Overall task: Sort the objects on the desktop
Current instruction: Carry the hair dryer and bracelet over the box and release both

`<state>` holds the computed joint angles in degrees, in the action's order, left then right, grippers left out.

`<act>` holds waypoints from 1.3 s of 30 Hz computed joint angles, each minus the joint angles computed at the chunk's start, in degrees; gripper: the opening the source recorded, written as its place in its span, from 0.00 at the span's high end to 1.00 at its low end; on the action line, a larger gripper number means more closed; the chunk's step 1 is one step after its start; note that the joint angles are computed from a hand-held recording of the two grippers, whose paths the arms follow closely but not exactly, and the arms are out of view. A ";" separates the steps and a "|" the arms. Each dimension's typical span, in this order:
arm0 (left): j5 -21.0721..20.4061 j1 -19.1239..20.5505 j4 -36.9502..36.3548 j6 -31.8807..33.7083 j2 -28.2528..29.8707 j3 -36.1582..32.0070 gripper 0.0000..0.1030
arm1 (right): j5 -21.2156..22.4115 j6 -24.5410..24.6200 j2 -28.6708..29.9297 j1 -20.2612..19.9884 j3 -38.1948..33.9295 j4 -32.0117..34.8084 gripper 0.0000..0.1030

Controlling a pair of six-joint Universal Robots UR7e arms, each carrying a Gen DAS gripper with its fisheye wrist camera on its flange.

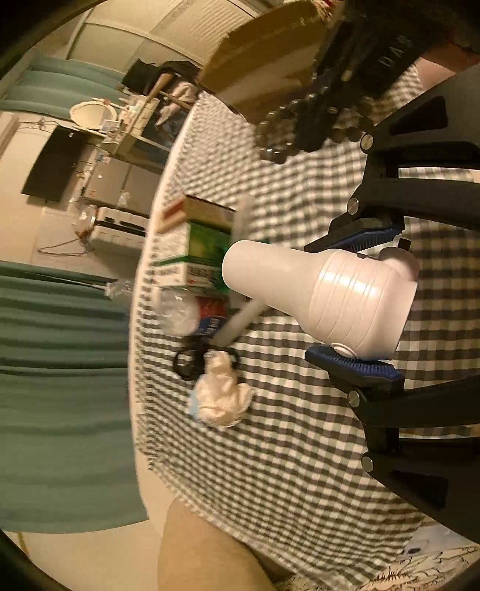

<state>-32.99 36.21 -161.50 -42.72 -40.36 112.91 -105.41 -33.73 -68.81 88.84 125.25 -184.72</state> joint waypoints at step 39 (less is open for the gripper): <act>-11.20 -6.47 11.35 16.81 34.81 -54.01 0.52 | -0.05 -11.12 -19.03 -17.65 -17.82 15.46 0.89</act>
<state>-44.19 29.75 -150.15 -25.91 -5.55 58.91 -105.46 -44.85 -87.84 71.19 107.42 -169.27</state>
